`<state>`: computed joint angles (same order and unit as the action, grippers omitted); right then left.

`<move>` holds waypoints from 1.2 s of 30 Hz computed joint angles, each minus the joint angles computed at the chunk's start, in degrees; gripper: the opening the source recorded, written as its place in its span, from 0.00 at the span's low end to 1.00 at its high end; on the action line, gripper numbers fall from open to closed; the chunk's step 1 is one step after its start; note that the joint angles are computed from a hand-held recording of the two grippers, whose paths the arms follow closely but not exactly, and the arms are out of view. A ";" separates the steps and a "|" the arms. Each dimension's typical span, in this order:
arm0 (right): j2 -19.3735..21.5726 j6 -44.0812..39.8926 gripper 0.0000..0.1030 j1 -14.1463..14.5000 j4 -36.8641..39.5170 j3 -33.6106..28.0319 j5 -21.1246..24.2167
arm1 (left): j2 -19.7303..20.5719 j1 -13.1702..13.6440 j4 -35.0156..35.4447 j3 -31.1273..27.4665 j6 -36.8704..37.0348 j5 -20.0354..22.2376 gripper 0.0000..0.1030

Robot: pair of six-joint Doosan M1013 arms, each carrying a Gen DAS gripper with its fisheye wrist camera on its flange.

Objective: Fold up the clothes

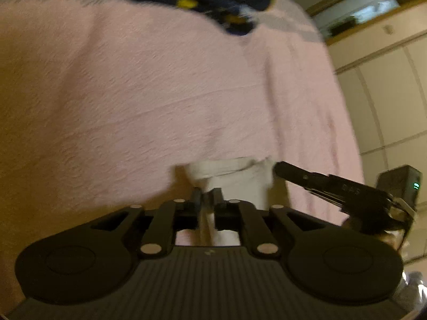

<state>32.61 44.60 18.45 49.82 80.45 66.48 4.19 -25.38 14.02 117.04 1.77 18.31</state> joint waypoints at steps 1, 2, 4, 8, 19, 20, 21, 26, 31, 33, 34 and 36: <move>0.07 0.38 0.00 0.41 -1.32 -0.01 -0.53 | 0.10 0.40 -2.25 0.40 1.02 -0.96 0.06; 0.23 1.08 0.00 0.75 -2.23 -0.10 -1.04 | 0.09 0.62 -3.16 0.65 1.15 -1.73 0.06; 0.34 2.26 0.00 0.69 -2.30 -0.01 -1.58 | -0.11 0.78 -2.80 1.09 0.38 -3.08 0.06; -0.17 2.49 0.00 0.27 -1.91 0.34 -1.92 | -0.51 -0.13 5.19 0.83 -3.76 -3.01 0.00; -0.76 -0.62 0.00 1.80 -3.38 -0.95 -3.68 | -0.43 -1.23 17.83 -0.08 -9.49 2.34 0.00; -0.67 -0.76 0.00 2.09 -3.77 -0.91 -4.07 | -0.12 -1.25 18.01 -0.03 -9.14 2.55 0.00; -0.65 -0.59 0.00 2.37 -4.46 -0.65 -4.94 | 0.21 -1.28 18.18 0.01 -8.71 2.79 0.00; -0.33 2.21 0.00 3.38 -7.60 0.66 -8.48 | 2.43 -1.33 18.19 0.10 -6.55 2.76 0.01; -2.34 7.53 0.02 3.58 -9.58 2.46 -12.88 | 2.66 -0.85 11.95 -1.94 5.35 6.15 0.05; -5.12 12.17 0.11 3.55 -12.35 4.11 -17.51 | 1.92 -1.23 13.03 -2.90 6.83 9.74 0.11; -7.05 13.74 0.14 3.19 -13.21 5.80 -19.50 | 1.54 -1.69 14.78 -3.50 6.60 12.33 0.11; -11.56 16.94 0.28 2.15 -15.25 10.05 -22.31 | 0.59 -2.89 17.84 -4.50 7.96 16.59 0.11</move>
